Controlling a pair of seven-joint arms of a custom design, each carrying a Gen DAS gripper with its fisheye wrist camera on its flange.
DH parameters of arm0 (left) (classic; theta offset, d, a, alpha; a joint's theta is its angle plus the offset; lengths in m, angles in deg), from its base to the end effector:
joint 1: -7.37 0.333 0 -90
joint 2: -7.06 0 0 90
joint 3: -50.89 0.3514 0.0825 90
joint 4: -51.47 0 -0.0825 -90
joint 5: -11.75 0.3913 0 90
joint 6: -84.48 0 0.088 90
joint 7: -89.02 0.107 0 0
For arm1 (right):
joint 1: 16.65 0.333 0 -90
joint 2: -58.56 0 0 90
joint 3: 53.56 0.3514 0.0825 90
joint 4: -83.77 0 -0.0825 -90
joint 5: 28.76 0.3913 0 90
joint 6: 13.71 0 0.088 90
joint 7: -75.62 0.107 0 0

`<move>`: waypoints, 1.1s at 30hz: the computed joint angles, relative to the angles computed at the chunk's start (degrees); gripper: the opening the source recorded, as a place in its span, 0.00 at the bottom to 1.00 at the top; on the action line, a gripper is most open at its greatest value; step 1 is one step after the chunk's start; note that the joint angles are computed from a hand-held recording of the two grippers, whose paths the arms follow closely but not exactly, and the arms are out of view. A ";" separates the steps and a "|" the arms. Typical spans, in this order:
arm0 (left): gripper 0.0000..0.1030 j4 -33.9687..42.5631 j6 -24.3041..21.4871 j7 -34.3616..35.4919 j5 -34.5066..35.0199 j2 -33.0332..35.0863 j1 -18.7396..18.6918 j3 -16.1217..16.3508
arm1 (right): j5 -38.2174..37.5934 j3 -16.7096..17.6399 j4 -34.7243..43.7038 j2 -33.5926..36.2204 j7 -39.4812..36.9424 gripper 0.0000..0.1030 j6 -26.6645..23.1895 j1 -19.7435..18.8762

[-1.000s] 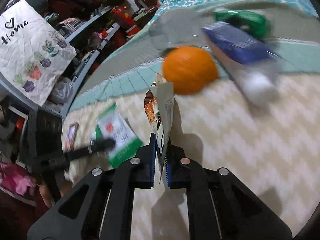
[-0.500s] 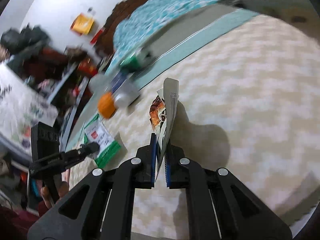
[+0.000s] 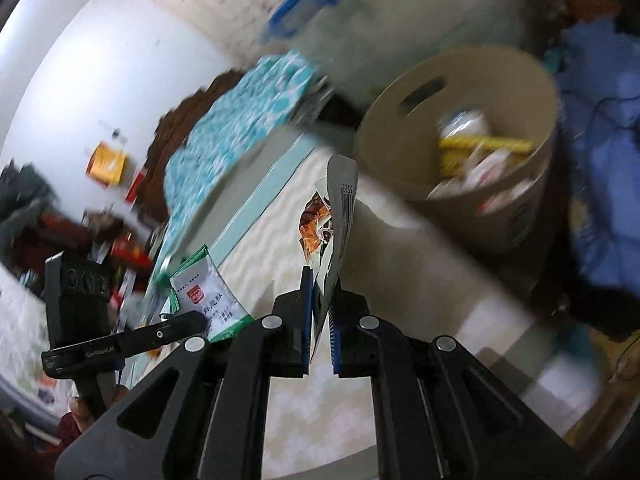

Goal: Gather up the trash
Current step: 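Carry the wrapper and snack packet to the beige bin, then open both tools over the bin, dropping wrapper and packet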

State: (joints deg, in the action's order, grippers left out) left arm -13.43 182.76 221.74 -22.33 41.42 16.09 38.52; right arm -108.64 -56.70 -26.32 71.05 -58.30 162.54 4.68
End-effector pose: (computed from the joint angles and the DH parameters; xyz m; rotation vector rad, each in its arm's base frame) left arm 0.7517 -0.0506 0.5155 1.1603 -2.4339 0.9025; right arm 0.5758 0.2755 0.4677 -0.9190 1.9524 -0.2390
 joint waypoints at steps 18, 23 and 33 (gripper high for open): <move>0.58 25.03 5.21 -10.92 15.99 16.16 -16.46 -1.47 | 2.38 -8.77 -1.93 -1.07 0.54 0.78 -3.08 2.76; 0.58 6.60 9.91 -3.33 11.32 4.83 -10.82 -3.10 | 3.58 -4.48 -1.93 -1.76 -1.85 0.74 -8.22 0.47; 0.58 -15.36 6.39 13.08 1.48 -11.19 1.92 3.14 | 14.03 3.94 9.07 4.93 -21.37 0.52 -9.07 -1.61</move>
